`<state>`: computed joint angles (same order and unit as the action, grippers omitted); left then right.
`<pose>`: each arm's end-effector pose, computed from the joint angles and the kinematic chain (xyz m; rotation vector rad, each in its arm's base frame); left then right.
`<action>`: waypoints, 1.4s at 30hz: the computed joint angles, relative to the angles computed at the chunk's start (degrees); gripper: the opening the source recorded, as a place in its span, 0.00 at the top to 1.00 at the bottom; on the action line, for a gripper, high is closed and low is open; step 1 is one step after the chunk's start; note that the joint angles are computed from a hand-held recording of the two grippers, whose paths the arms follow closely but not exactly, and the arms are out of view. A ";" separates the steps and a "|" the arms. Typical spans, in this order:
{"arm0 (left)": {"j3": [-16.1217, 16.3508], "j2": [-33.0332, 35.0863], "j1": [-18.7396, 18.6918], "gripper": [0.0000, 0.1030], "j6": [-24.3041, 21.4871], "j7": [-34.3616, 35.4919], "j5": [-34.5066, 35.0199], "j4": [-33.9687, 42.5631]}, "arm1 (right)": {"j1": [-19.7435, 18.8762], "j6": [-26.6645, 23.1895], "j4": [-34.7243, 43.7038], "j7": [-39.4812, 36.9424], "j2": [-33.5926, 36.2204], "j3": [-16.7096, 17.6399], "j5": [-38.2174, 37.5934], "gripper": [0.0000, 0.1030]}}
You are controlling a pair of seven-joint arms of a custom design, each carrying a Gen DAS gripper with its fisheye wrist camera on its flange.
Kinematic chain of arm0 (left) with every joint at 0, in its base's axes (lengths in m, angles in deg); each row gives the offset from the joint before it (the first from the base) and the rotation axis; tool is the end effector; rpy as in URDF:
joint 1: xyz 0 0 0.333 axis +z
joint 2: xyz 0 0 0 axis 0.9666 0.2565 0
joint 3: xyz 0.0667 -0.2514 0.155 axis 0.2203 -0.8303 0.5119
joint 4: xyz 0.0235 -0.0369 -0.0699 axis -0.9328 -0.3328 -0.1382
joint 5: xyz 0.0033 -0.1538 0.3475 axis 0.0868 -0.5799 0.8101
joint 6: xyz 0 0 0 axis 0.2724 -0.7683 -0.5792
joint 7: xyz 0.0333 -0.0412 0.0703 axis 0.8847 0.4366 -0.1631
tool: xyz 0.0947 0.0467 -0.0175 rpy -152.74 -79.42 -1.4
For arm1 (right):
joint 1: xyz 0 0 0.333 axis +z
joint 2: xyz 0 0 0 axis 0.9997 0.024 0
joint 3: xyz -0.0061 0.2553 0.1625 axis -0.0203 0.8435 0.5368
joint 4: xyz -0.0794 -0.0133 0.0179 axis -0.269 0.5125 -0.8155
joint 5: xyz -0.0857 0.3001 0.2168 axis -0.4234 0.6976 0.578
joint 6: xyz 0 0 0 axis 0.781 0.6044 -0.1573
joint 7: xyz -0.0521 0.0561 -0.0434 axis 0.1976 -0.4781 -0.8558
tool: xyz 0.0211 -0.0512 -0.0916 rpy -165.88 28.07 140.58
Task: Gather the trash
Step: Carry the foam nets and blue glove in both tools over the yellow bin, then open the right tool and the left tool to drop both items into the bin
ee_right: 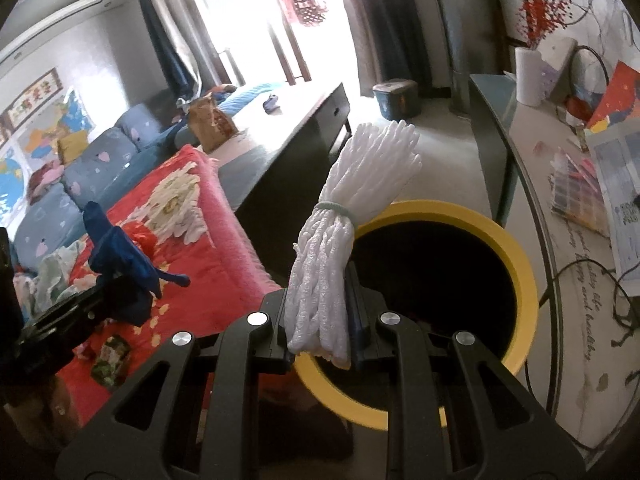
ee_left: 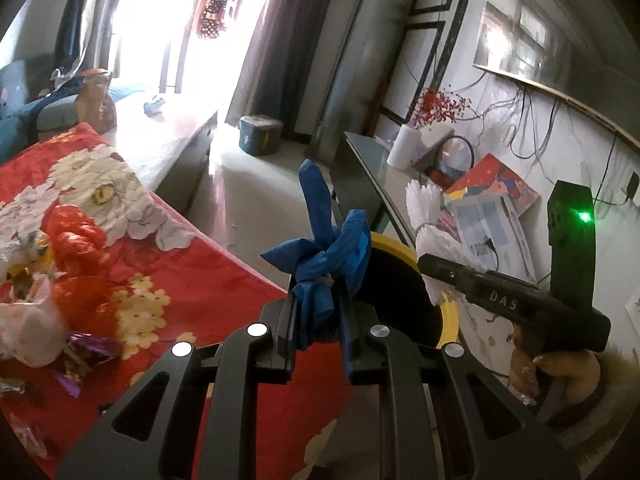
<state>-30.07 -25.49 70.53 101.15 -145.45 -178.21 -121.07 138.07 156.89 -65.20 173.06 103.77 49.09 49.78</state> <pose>0.6340 -0.1866 0.2844 -1.4803 2.1347 -1.2720 0.6107 0.3928 0.2789 -1.4841 1.7660 -0.4517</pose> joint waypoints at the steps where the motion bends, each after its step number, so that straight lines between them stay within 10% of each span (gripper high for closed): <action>1: 0.09 0.32 -0.32 0.84 0.06 -0.77 0.85 0.24 | 0.11 0.08 -0.25 0.21 -0.02 -0.16 0.13 0.86; 12: -1.74 4.95 -1.61 0.84 1.63 -14.57 18.04 3.09 | 0.64 1.17 -4.28 1.58 -0.89 -1.30 2.33 0.86; 25: 4.36 12.83 -7.69 0.83 -3.60 -39.16 41.34 12.50 | -2.40 0.64 -6.92 -0.19 -1.58 1.96 5.57 0.83; 27: 4.16 13.94 -7.64 0.70 -4.65 -41.22 43.58 13.99 | -3.89 -1.09 -6.83 -0.31 -1.77 3.79 6.21 0.61; 29: 4.00 14.98 -7.68 0.42 -4.73 -43.34 45.51 15.43 | -2.99 -1.41 -7.31 1.55 -1.67 2.62 6.24 0.58; 32: 1.60 15.48 -5.97 0.29 -4.25 -44.04 46.91 15.70 | -2.50 -1.97 -7.74 3.36 -1.89 1.87 5.51 0.54; 42: -9.67 12.24 3.62 0.17 7.80 -41.31 48.89 6.16 | 4.92 -0.13 -8.19 10.10 -0.64 -6.89 1.30 0.47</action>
<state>-39.74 -13.25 74.15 108.95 -186.75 -129.32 -114.91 142.99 156.76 -73.39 183.16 103.13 42.19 51.08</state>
